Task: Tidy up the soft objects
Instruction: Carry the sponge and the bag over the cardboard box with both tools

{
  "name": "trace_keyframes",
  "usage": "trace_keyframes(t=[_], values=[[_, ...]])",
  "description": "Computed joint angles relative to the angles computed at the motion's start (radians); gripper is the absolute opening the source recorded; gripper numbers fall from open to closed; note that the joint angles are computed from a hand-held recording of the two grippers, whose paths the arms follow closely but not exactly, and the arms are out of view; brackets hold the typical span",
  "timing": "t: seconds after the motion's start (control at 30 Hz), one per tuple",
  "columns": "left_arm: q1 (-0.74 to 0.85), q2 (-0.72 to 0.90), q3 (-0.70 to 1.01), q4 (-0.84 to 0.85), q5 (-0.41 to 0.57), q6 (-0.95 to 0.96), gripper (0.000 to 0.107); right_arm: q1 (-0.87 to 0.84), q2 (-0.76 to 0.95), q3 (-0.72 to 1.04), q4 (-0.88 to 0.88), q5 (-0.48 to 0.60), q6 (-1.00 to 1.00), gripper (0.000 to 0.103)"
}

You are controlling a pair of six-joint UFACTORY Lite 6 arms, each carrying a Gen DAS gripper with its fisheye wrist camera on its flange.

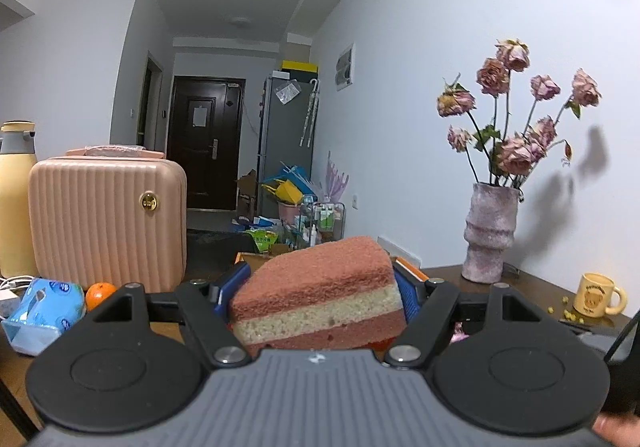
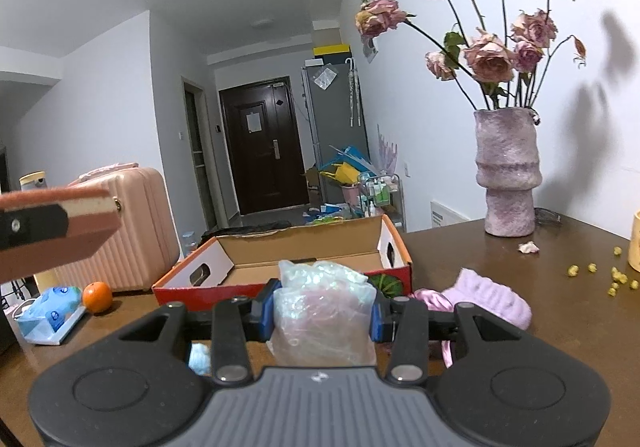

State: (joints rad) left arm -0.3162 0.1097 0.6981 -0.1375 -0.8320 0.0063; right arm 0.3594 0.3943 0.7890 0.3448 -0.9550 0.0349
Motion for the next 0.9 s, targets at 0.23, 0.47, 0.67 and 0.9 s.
trace_keyframes(t=[0.23,0.47,0.67,0.9], values=[[0.025,0.148,0.191,0.001,0.063,-0.003,0.074,-0.007,0.096,0.138,0.0,0.023,-0.046,0.041],[0.04,0.301,0.384,-0.015,0.124,0.023,0.074,-0.052,0.185,0.292,-0.054,0.08,-0.038,0.041],[0.041,0.412,0.55,-0.037,0.179,0.05,0.074,-0.088,0.249,0.404,-0.097,0.135,-0.019,0.041],[0.055,0.521,0.732,-0.018,0.258,0.033,0.074,-0.116,0.332,0.554,-0.133,0.191,0.003,0.042]])
